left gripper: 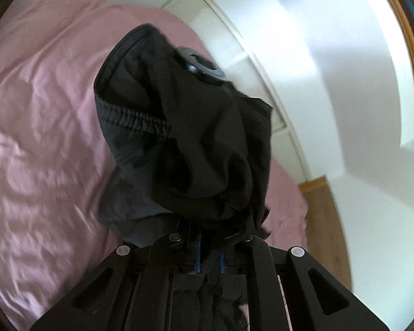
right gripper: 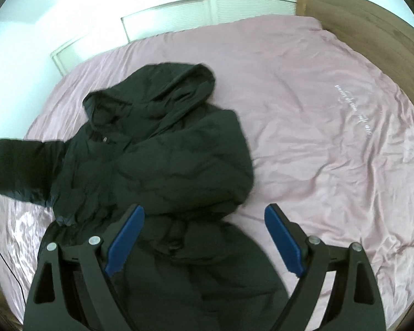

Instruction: Fold large clothes

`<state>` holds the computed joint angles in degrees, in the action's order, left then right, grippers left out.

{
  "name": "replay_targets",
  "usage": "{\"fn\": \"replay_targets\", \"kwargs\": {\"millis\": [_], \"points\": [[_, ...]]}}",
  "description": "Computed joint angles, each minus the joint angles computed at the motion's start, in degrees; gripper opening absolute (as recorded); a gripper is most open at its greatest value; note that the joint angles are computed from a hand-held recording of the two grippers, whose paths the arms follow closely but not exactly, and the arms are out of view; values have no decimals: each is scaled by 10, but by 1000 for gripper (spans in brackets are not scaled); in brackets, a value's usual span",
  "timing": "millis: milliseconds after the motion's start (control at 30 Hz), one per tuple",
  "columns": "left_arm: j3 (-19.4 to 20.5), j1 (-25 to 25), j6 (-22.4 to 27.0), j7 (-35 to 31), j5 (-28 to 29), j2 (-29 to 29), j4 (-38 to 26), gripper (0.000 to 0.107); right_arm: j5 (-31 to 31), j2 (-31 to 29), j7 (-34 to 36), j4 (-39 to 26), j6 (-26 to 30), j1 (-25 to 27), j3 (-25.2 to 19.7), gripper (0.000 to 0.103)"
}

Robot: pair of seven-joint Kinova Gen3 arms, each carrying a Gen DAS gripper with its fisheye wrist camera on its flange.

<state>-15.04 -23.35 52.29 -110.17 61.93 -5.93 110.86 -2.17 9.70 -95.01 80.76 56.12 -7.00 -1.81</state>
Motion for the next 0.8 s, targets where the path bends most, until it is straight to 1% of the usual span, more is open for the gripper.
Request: {"fn": "replay_targets", "kwargs": {"millis": [133,167,300,400,533,800], "points": [[54,43,-42,65,-58,10,-18,8,-29,-2,35,-4,6,36,12,90],[60,53,-48,75,-67,14,-22,8,-35,-3,43,-3,7,43,14,90],[97,98,-74,131,-136,39,-42,8,-51,-2,69,2,9,66,20,90],[113,123,-89,148,-162,57,-42,8,-55,-1,79,8,7,76,23,90],[130,142,-91,164,-183,82,-43,8,-56,2,82,17,7,85,27,90],[155,154,-93,176,-192,129,-45,9,-53,10,88,34,-2,97,30,90]]}}
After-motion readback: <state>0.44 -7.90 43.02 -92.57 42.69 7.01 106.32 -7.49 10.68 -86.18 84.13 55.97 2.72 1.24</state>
